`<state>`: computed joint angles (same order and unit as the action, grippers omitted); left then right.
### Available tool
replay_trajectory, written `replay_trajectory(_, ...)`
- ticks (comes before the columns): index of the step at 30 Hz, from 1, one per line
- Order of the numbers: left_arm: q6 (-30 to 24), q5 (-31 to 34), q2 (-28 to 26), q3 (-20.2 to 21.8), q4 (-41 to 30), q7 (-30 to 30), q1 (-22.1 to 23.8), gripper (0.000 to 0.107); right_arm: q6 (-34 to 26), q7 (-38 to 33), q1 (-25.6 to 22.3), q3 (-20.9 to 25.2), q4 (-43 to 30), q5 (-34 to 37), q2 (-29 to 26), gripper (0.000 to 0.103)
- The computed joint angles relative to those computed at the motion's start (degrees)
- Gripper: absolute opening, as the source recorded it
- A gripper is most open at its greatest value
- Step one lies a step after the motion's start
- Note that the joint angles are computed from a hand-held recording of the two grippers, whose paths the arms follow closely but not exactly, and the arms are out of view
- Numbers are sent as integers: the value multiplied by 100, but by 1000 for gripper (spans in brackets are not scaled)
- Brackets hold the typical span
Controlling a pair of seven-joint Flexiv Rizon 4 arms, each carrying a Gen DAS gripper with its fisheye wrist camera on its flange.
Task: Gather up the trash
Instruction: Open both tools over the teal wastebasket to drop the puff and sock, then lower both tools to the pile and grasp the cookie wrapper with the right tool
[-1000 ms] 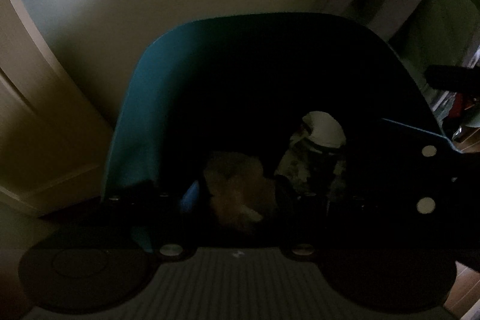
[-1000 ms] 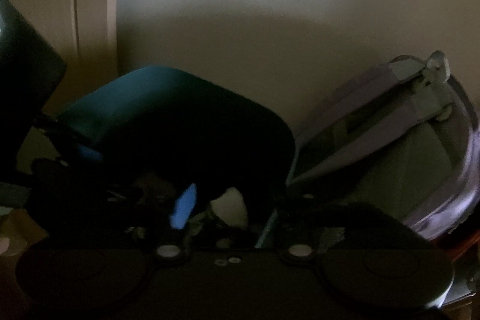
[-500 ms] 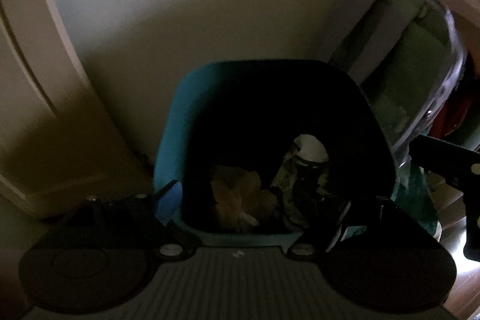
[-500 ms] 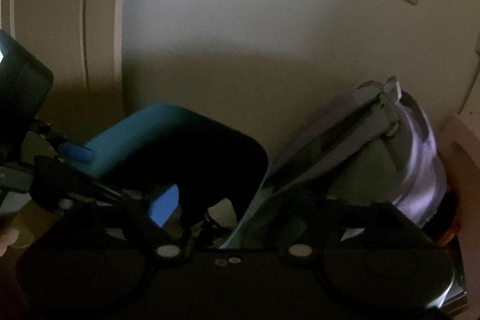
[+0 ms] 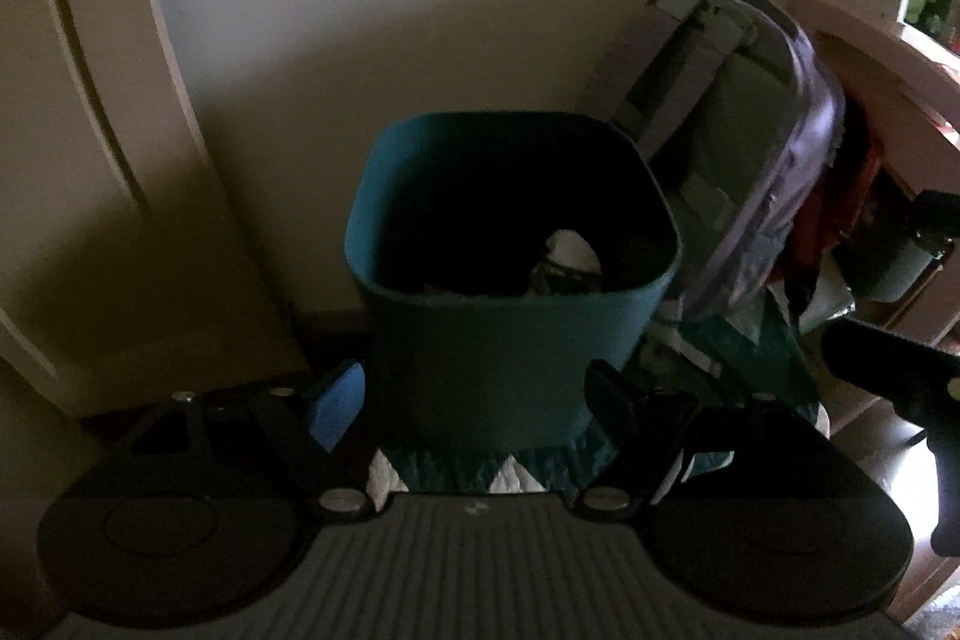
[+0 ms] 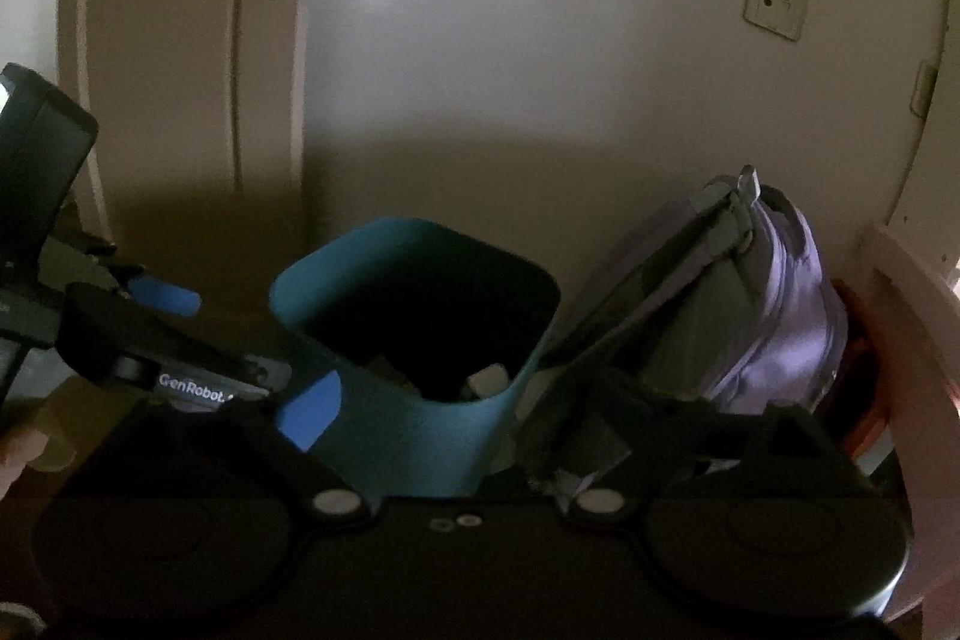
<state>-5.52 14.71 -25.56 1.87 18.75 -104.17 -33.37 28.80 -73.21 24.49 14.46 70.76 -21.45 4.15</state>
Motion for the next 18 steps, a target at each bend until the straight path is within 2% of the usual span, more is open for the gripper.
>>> replay_trajectory(6,861,2,1243,-200,2147,-407,12,84,143,152,-119,151,767,354,630,101)
replay_trajectory(10,1443,-203,1921,-356,3458,-611,215,100,230,262,-203,233,1448,707,1042,102)
replay_trajectory(18,2088,-433,2760,-581,5482,-708,623,100,605,487,-265,229,2735,1437,1551,102)
